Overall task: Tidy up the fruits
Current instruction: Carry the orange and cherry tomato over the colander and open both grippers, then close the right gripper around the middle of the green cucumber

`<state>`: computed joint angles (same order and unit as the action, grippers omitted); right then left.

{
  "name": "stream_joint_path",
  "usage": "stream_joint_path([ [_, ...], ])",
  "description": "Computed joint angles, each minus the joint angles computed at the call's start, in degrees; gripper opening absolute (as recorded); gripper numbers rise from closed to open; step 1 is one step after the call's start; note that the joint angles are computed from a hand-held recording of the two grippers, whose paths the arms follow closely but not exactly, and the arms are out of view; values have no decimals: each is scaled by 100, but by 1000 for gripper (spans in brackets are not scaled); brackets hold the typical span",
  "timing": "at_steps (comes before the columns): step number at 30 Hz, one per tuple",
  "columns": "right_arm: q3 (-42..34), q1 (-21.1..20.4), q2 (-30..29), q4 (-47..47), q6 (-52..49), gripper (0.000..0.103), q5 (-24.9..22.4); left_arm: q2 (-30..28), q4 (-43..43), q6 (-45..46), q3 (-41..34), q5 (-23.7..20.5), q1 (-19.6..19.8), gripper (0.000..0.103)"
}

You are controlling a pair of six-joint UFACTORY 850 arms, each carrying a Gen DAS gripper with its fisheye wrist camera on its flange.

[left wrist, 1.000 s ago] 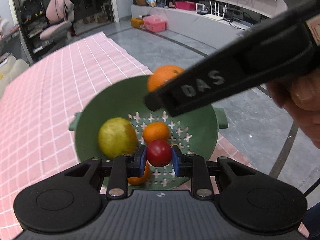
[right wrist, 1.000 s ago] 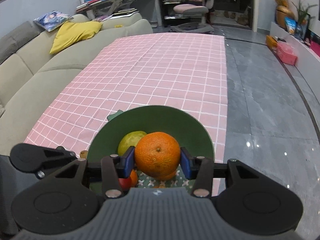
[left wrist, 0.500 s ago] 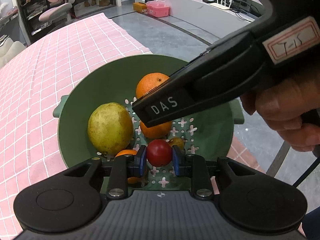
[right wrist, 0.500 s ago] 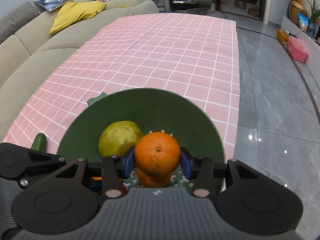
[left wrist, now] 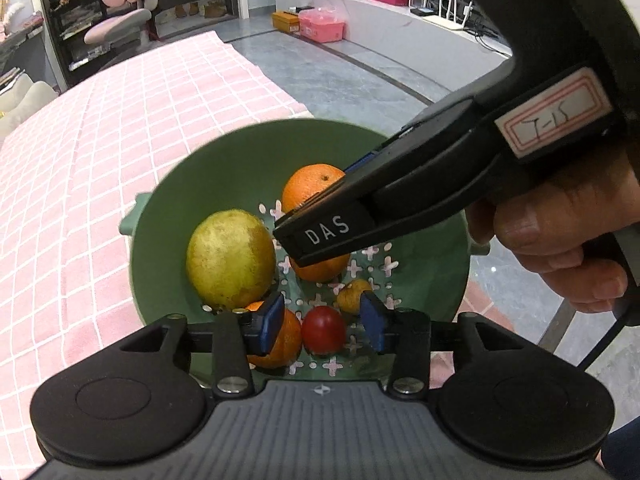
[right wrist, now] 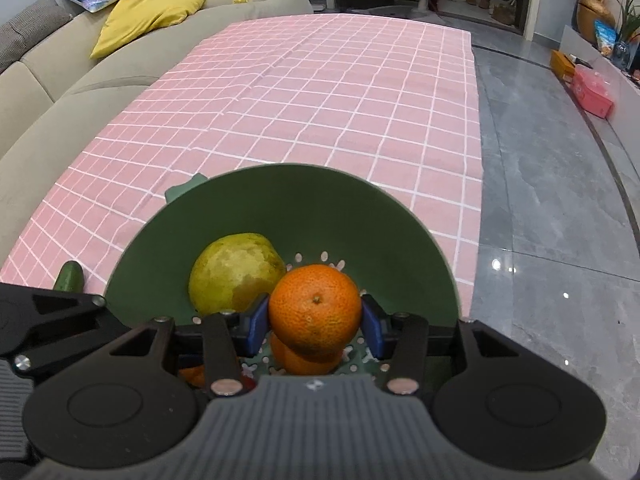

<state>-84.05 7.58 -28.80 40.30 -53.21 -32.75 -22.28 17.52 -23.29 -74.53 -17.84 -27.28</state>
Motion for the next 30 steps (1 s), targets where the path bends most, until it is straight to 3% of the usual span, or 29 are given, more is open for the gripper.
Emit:
stream_joint_path([
  [3, 75, -12, 114, 141, -71, 63, 118, 117, 320, -365, 59, -32, -35, 62],
  [11, 247, -113, 499, 633, -365, 63, 224, 630, 976, -1243, 335, -79, -68, 66],
  [15, 458, -162, 808, 941, -584, 63, 225, 1249, 1499, -2192, 893, 17, -51, 69],
  [23, 1298, -8, 1693, 1415, -1043, 62, 454, 2632, 2172, -3406, 2028, -270, 100, 69],
  [30, 2141, 480, 2468, 1228, -236, 58, 722, 3639, 1934, -2972, 2918, -564, 469, 70],
])
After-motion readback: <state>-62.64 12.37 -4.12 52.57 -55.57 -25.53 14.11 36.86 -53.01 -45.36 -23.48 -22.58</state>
